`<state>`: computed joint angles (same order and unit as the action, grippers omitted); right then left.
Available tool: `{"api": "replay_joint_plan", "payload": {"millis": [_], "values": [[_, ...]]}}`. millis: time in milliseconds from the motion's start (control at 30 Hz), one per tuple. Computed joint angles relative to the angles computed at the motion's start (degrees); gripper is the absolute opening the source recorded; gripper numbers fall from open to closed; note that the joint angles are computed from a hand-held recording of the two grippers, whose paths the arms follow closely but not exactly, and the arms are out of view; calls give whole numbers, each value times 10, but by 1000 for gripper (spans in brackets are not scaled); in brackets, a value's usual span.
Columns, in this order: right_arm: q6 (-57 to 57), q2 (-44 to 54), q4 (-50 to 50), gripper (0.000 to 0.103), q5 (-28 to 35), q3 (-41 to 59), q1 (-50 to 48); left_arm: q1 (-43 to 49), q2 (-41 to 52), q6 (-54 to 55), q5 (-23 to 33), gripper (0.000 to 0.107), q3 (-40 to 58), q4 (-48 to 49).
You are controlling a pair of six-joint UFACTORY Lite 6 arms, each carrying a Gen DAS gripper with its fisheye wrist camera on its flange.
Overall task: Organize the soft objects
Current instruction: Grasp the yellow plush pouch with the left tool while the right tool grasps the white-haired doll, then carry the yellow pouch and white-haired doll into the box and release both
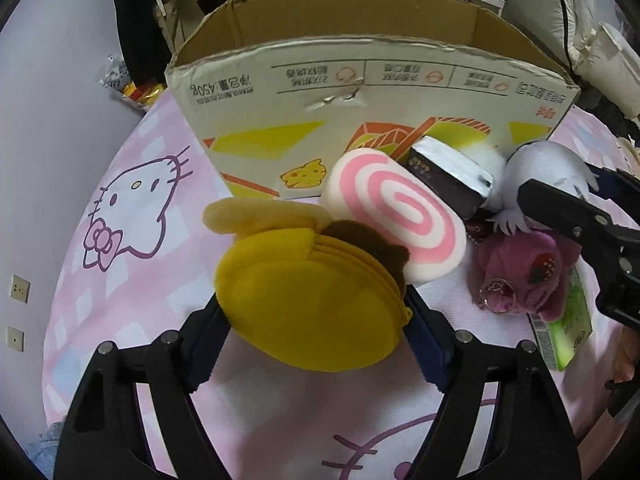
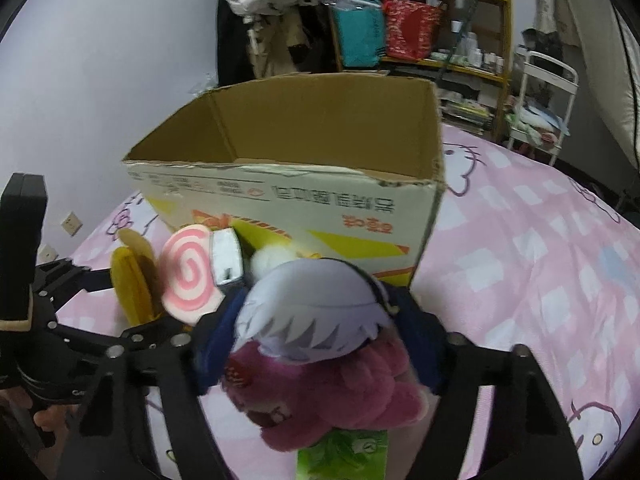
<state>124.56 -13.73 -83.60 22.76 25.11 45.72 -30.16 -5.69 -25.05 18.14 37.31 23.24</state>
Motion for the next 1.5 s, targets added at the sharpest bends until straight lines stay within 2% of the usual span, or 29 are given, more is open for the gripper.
{"api": "replay_joint_plan", "payload": {"millis": [333, 500, 633, 700, 800, 900, 1067, 1233, 1400, 1500], "values": [[-20, -24, 39, 74, 43, -2, 42, 8, -39, 23, 7, 77, -12, -31], [-25, -37, 48, 74, 29, -7, 40, 20, -57, 50, 6, 77, -17, -72], [-25, -52, 52, 74, 45, -12, 54, 26, -72, 46, 8, 77, -22, -67], [-27, -60, 58, 74, 59, -14, 65, 20, -92, 28, 15, 77, -31, -52], [-32, -79, 69, 74, 82, -20, 82, -4, -142, -83, 25, 77, -53, 50], [-41, -108, 94, 72, 119, -23, 112, -24, -210, -145, 43, 77, -73, 107], [-54, -157, 130, 72, 237, -10, 213, -39, -318, -162, 80, 77, -99, 123], [-51, -172, 143, 72, 327, 15, 297, -128, -430, -320, 182, 77, -122, 274], [-50, -171, 151, 72, 390, 44, 351, -191, -488, -340, 250, 77, -115, 302], [-59, -154, 155, 72, 443, 71, 389, -208, -519, -328, 267, 77, -110, 298]]}}
